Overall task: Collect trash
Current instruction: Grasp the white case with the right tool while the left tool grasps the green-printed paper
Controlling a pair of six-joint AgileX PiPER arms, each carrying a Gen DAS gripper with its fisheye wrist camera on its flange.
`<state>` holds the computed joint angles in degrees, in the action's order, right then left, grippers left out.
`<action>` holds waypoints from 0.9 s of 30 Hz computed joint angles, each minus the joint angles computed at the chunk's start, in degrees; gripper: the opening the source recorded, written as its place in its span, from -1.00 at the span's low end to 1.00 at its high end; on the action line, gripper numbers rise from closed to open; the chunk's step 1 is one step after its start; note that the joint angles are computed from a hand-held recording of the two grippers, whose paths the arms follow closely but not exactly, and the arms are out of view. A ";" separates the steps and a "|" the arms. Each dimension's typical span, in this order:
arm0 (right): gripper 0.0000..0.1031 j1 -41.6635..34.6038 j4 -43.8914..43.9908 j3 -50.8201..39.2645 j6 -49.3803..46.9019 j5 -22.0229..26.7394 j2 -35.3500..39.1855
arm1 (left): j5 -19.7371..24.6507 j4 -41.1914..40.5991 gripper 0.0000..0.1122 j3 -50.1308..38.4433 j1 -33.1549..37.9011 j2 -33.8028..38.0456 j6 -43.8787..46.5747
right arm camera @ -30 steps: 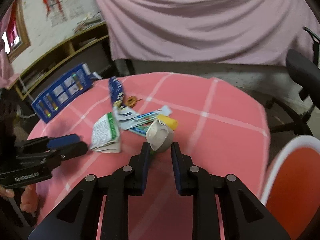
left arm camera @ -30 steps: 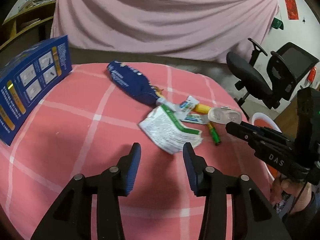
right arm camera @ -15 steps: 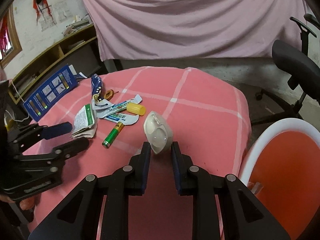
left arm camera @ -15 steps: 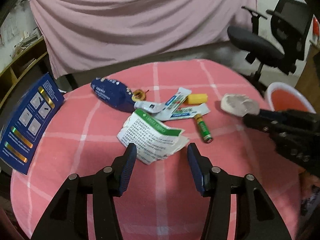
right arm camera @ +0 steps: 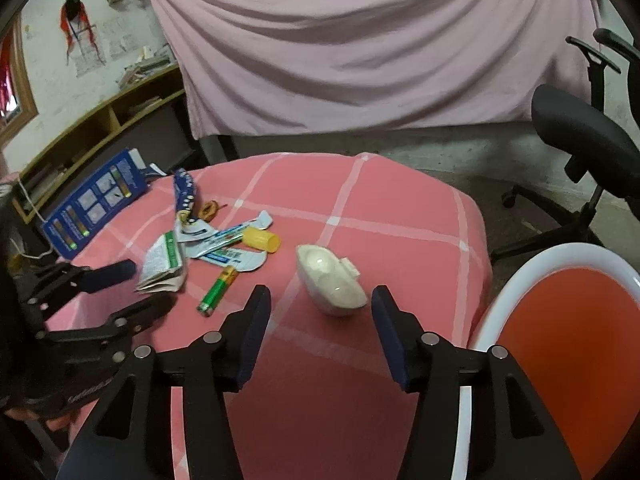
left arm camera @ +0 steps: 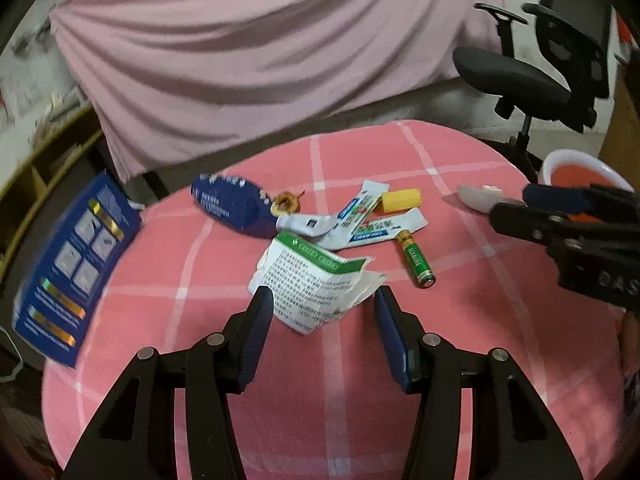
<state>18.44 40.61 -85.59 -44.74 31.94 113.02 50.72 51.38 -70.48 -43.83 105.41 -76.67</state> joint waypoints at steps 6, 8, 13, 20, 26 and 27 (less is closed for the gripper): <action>0.15 -1.02 -0.54 -5.58 1.40 4.17 4.04 | -0.85 1.39 -0.60 -0.22 -0.28 1.37 3.17; 0.11 -1.73 0.63 -7.83 0.73 7.29 5.68 | -1.45 0.88 -0.70 -0.51 0.12 1.83 4.16; -0.33 -1.45 0.23 -7.50 0.15 7.49 5.41 | -2.73 3.24 -0.89 1.63 0.02 0.21 0.21; -0.50 -1.36 2.32 -3.27 -4.06 5.10 2.99 | -7.06 7.66 -0.94 10.99 1.02 -8.58 -15.03; -0.50 -1.90 8.96 3.00 -11.86 2.40 -0.74 | -10.13 8.09 -1.00 18.55 3.08 -16.67 -24.53; -0.50 -1.78 10.32 4.69 -13.87 1.69 -1.87 | -10.19 6.95 -1.00 19.17 3.43 -17.44 -24.70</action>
<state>16.66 50.93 -80.91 -58.61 33.62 111.15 40.53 58.33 -51.31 -40.40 87.97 -101.37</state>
